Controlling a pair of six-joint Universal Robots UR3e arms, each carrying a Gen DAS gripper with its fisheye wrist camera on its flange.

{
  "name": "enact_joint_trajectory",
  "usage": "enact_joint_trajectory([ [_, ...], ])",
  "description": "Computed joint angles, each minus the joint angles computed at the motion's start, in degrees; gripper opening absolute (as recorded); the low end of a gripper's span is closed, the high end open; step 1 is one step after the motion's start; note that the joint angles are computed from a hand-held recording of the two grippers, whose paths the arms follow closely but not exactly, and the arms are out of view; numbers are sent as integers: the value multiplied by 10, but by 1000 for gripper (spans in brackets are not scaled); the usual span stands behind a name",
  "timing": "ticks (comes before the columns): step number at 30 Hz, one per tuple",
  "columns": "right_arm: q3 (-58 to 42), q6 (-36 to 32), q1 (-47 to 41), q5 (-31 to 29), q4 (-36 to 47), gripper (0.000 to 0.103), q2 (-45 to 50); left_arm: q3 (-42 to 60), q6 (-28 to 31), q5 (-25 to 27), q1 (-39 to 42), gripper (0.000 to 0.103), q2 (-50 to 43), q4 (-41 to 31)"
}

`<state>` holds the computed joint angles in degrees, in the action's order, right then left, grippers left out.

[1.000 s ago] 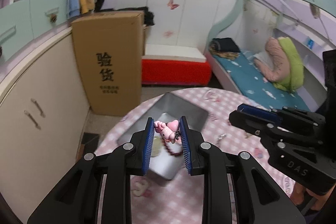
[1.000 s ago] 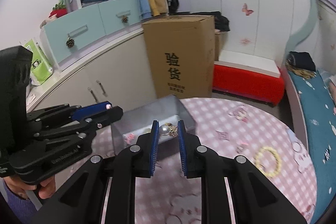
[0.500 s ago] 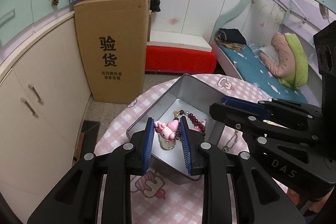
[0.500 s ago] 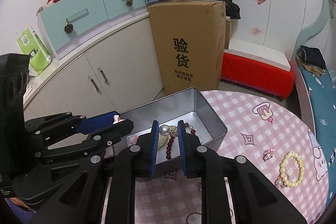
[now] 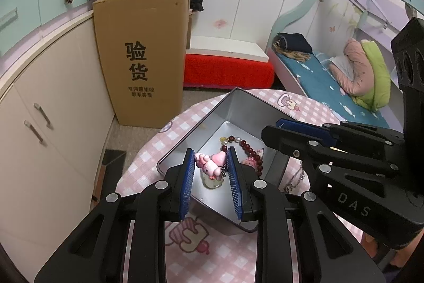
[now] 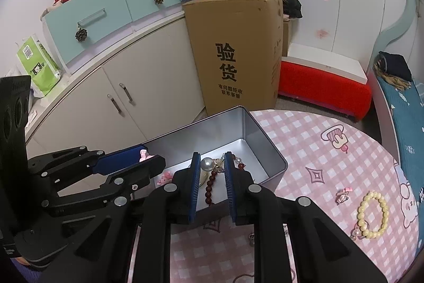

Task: Organize jewelry
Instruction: 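Drop the pearl earring into the box with the right tool while the left tool holds the clip, then lift both open tools out of the box and move them over the table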

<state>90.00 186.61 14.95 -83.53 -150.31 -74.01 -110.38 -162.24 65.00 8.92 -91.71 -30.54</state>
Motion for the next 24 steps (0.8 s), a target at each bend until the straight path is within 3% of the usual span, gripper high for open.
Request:
enact_joint_trajectory([
  [7, 5, 3, -10, 13, -3, 18, -2, -2, -9, -8, 6, 27, 1, -2],
  [8, 5, 4, -12, 16, -2, 18, -2, -1, -9, -11, 7, 29, 1, -4],
  [10, 6, 5, -14, 18, -2, 18, -2, -1, -15, -7, 7, 46, 2, -2],
  [18, 9, 15, -24, 35, 1, 20, 2, -10, -16, 0, 10, 53, 16, 6],
  [22, 20, 23, -24, 25, -8, 32, -7, -14, -19, 5, 12, 54, 27, 6],
  [24, 29, 23, -29, 29, -13, 32, -17, -15, -21, 2, 15, 55, 35, 3],
])
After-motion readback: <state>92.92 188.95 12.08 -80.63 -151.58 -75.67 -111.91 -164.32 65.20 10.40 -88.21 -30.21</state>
